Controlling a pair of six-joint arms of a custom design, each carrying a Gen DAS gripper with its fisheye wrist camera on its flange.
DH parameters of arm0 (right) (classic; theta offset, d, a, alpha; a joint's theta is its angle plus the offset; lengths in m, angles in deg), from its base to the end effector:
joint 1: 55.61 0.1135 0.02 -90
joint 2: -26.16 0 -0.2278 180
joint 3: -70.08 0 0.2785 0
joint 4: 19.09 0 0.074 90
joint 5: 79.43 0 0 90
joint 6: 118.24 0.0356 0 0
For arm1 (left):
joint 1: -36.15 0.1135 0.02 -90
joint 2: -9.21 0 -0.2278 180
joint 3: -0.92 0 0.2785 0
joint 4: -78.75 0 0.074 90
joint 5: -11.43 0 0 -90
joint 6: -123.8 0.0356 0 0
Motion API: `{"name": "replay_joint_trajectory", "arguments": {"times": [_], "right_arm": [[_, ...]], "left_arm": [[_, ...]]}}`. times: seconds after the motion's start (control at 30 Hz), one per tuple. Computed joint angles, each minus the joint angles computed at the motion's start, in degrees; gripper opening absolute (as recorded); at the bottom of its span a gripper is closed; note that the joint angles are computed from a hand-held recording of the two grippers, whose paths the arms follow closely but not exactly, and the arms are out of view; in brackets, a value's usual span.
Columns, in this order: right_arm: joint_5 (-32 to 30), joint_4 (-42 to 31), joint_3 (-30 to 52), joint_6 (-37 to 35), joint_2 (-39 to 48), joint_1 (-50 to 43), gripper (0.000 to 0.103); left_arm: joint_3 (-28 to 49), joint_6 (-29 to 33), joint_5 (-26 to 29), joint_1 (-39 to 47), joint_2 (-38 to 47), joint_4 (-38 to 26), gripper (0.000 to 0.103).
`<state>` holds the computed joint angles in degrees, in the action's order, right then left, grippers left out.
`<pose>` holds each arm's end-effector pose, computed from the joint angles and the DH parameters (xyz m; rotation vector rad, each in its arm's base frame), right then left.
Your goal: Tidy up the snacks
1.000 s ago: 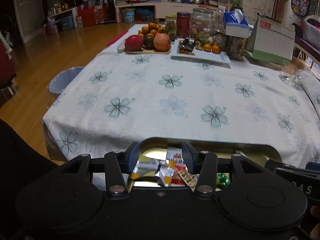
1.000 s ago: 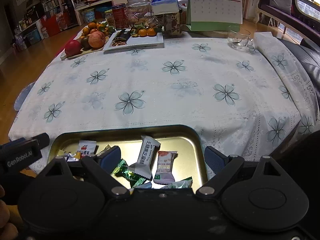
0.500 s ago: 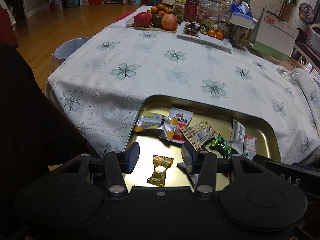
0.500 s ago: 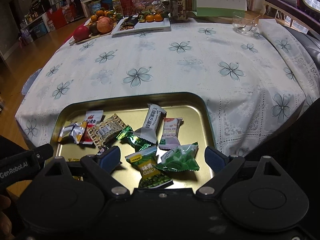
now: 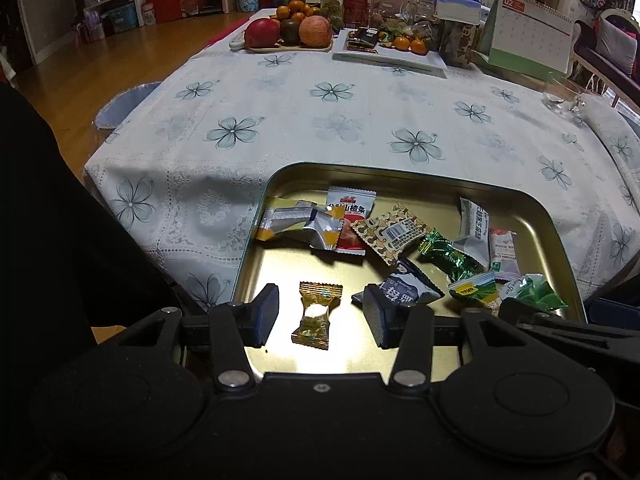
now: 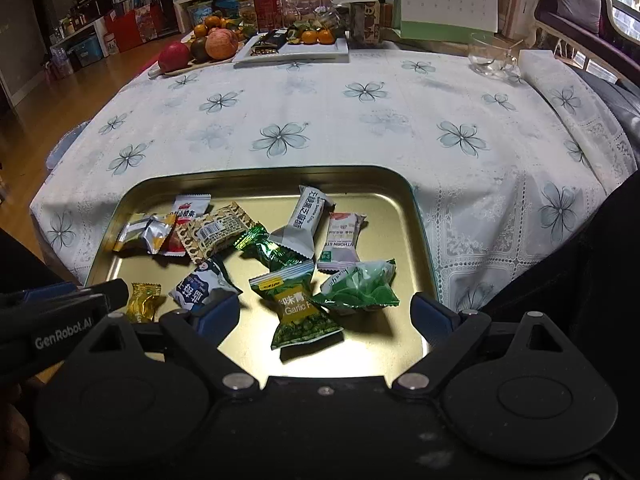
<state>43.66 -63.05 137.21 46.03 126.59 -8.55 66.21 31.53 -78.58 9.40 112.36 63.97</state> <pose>0.2301 0.2188 0.0834 0.6768 2.4396 -0.1220 0.3199 -0.1612 0.0773 0.5304 2.4452 -0.2117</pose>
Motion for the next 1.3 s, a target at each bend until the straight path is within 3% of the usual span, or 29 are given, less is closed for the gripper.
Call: {"name": "replay_joint_trajectory", "arguments": {"times": [0.33,1.3], "right_arm": [[-0.6,0.0,-0.2,0.3,-0.1,-0.1,0.097],[-2.5,0.9,-0.9,0.2,-0.3,-1.0,0.097]], "left_arm": [[2.9,-0.9,0.2,0.7,2.6,-3.0,0.054],[2.7,0.0,-0.7,0.2,2.6,-2.4,0.054]]}}
